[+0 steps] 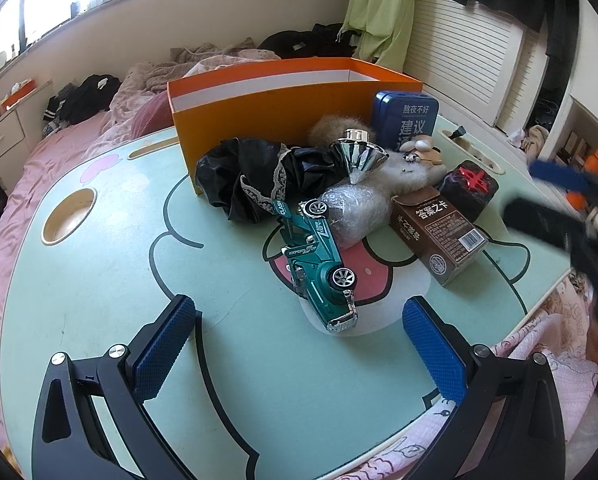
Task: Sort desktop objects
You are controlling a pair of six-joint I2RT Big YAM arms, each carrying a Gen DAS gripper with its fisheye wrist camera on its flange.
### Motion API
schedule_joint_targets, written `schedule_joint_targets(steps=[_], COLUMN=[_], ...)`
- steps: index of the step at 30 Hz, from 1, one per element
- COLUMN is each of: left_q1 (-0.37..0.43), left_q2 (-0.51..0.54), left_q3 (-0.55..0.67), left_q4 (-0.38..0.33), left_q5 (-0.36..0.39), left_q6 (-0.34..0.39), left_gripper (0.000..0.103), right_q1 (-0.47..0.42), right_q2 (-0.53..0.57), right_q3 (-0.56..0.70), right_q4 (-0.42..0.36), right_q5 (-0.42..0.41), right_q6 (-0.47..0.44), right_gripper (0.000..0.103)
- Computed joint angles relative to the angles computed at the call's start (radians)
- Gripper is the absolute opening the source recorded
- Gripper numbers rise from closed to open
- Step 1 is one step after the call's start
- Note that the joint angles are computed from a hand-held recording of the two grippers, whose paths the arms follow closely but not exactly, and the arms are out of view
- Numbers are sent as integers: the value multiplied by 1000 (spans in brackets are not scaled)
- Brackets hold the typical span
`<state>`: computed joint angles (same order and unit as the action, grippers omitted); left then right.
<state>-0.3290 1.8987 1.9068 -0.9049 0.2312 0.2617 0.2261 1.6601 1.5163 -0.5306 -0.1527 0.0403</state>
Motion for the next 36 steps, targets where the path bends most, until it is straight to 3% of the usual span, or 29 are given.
schedule_joint_targets(steps=[2,12,13,14,18,36], left_q1=[0,-2,-3,-1,3,14], left_q2=[-1,-2,-3,-4,-3,1], left_q3=[-2,-4,-5,-6,-7,-2], left_q4=[1,4,6,6,7,28], left_q5=[0,-4,-7,-7,-4,-1], left_q6=[-1,-6,-5,-2,-2,-28], left_gripper=[103,103,103,103,103,100], right_q1=[-13,-21,-12,-19,-20,-21], right_q2=[-11,30,26,21,13,9], right_q3=[-32,-54,-79,-98,-113,-119], right_q4=[18,53,105,143,168,175], right_q5=[-20,49,108,88,90,97], right_q6=[3,35,21,36,34,41], right_gripper=[103,103,103,103,103,103])
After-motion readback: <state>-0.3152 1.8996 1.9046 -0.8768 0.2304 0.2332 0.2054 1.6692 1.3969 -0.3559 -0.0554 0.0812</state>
